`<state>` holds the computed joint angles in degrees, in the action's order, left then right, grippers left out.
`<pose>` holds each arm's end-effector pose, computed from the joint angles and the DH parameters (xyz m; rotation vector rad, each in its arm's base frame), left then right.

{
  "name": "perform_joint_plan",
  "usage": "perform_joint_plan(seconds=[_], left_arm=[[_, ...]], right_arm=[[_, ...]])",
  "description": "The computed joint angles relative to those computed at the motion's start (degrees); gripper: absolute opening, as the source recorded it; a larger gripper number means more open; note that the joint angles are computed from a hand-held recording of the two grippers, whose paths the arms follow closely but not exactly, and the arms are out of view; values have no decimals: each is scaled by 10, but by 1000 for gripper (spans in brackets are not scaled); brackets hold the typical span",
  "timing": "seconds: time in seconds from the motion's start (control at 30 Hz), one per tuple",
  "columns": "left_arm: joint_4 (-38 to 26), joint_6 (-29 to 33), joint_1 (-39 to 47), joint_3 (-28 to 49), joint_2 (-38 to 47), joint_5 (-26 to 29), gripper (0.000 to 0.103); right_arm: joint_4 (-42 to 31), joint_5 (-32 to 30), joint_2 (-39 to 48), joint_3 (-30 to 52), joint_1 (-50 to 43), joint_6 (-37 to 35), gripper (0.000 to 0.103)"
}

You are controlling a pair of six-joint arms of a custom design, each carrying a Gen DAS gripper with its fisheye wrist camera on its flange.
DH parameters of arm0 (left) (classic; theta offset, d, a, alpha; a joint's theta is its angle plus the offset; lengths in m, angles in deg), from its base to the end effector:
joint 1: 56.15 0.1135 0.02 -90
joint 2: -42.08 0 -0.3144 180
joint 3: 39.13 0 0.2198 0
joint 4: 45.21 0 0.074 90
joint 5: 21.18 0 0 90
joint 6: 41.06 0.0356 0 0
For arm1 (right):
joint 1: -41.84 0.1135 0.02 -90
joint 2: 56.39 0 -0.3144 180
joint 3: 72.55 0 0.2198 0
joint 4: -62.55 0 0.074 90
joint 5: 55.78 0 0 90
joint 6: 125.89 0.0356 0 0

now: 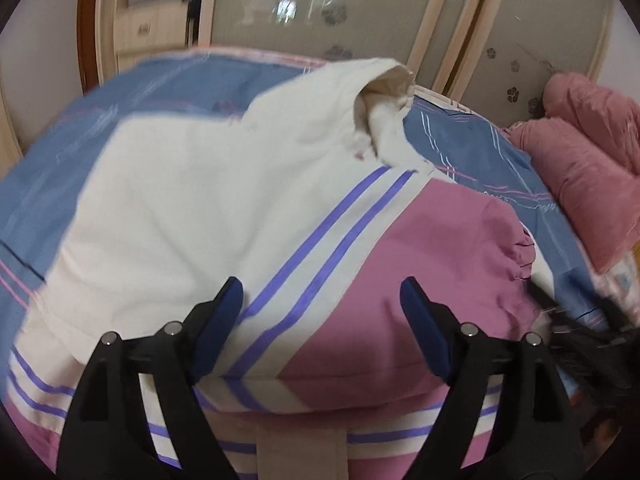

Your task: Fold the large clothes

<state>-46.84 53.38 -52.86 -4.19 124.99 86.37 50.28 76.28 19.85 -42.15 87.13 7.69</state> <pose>0.1986 0.0007 0.1800 0.1605 2.4009 -0.3104 0.1235 0.0908 0.1759 0.2130 2.2482 -0.1672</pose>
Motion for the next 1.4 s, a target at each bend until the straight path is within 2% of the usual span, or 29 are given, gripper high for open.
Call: perform_joint_plan(seconds=[0.03, 0.07, 0.17, 0.2, 0.3, 0.4, 0.53, 0.87, 1.03, 1.2, 1.3, 1.4], left_arm=[[2, 0, -13, 2, 0, -11, 82], [4, -2, -25, 5, 5, -19, 82], [13, -9, -45, 14, 66, -37, 85], [31, -12, -51, 9, 85, -48, 85], [138, 1, -96, -34, 135, -119, 87], [162, -3, -123, -42, 148, -154, 90], [163, 6, -108, -40, 150, -137, 90], [192, 3, -109, -61, 150, -137, 90], [193, 4, -109, -63, 150, -137, 90], [193, 5, -108, -64, 147, -138, 90], [195, 3, -106, -66, 147, -134, 90], [208, 3, -104, -71, 150, -131, 90]], right_arm=[[-20, 19, -23, 4, 10, 4, 89], [-24, 4, -34, 4, -3, -5, 89], [48, -105, 6, -22, -107, -43, 89], [80, -131, 43, -31, -139, -47, 89], [145, -180, 144, -39, -186, -73, 89], [160, -178, 175, -38, -186, -86, 90], [175, -189, 188, -41, -195, -101, 90], [172, -180, 190, -42, -182, -93, 93], [227, -189, 225, -56, -195, -102, 97], [175, -187, 176, -44, -191, -99, 97], [146, -172, 67, -56, -171, -73, 95], [143, -150, 7, -62, -136, -74, 95]])
